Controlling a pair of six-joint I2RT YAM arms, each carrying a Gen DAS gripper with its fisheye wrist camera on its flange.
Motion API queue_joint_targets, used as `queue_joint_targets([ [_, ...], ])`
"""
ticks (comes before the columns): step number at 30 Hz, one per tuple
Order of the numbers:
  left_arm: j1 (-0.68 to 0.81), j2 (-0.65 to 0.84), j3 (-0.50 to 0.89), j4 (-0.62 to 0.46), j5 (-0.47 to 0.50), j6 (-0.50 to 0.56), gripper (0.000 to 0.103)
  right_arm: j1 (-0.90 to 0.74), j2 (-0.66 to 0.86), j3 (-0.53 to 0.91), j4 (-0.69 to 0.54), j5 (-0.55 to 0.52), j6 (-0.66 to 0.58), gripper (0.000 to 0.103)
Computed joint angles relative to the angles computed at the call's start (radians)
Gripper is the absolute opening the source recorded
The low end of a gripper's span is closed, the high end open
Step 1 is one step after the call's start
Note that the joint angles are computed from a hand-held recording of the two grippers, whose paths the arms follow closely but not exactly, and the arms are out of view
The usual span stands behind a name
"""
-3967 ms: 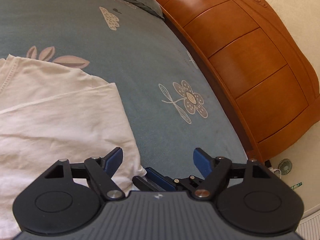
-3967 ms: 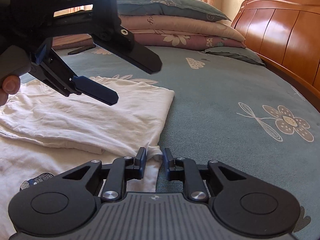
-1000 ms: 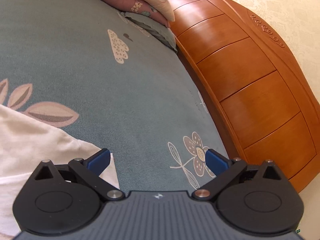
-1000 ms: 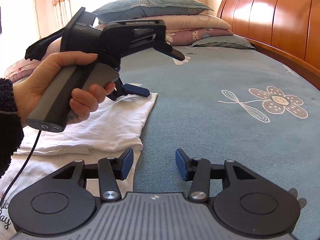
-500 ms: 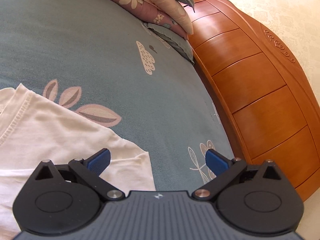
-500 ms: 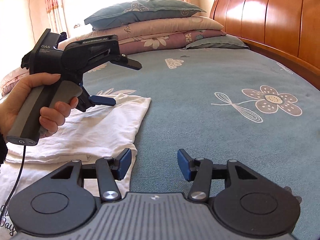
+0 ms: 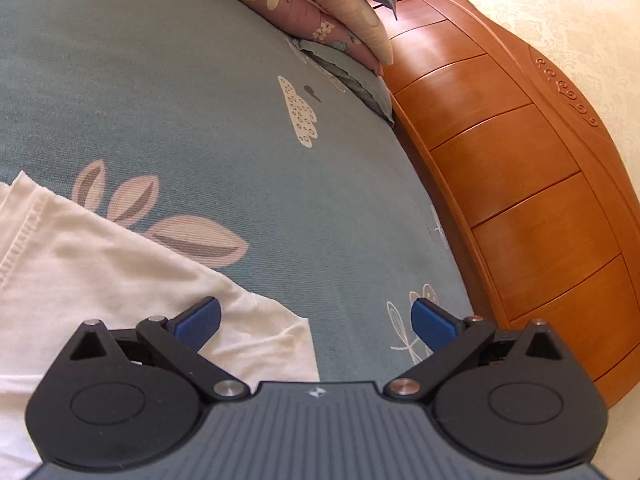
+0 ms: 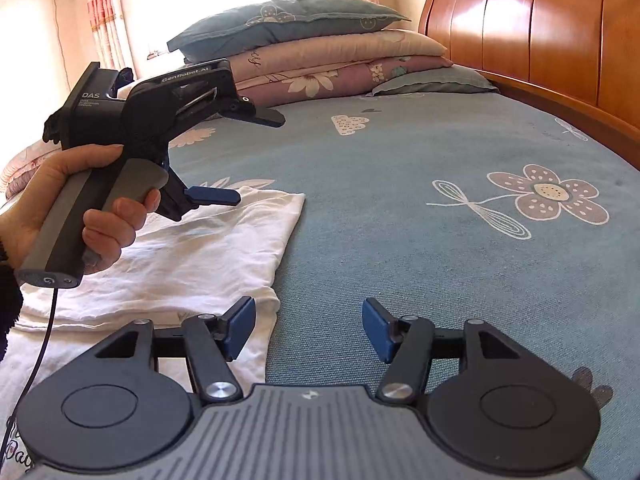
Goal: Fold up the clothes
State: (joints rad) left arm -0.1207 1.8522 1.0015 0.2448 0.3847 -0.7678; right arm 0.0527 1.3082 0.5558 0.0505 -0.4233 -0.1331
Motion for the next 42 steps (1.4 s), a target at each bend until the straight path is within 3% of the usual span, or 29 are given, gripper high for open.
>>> queue_joint_targets([
  [3, -0.006, 0.04, 0.006, 0.083, -0.02, -0.028, 0.101, 0.003, 0.012, 0.002, 0.004, 0.0, -0.006, 0.064],
  [7, -0.006, 0.025, 0.011, 0.08, -0.041, -0.06, 0.101, 0.005, 0.015, 0.001, 0.01, 0.008, -0.008, 0.064],
  [11, -0.014, -0.031, -0.063, 0.156, 0.029, -0.067, 0.102, -0.001, 0.009, 0.0, 0.011, 0.001, 0.001, 0.064],
  [15, -0.052, 0.02, 0.016, 0.042, -0.006, -0.009, 0.102, 0.005, 0.005, -0.004, 0.01, 0.005, -0.001, 0.064],
  [19, -0.062, 0.073, 0.068, 0.055, -0.035, -0.03, 0.102, 0.012, 0.004, -0.006, 0.013, 0.02, -0.007, 0.065],
  [24, -0.055, -0.078, 0.041, -0.051, -0.047, 0.023, 0.101, -0.002, -0.008, 0.003, 0.002, 0.013, 0.019, 0.066],
  [31, 0.008, -0.462, 0.019, -0.505, -0.119, 0.211, 0.102, -0.023, -0.066, 0.003, -0.036, -0.01, 0.044, 0.074],
  [34, 0.066, -0.634, -0.007, -0.687, -0.151, 0.241, 0.102, -0.028, -0.093, 0.002, -0.056, -0.021, 0.049, 0.082],
  [42, 0.361, -0.98, -0.027, -1.021, -0.115, 0.336, 0.102, -0.021, -0.098, 0.041, -0.134, -0.112, 0.105, 0.089],
])
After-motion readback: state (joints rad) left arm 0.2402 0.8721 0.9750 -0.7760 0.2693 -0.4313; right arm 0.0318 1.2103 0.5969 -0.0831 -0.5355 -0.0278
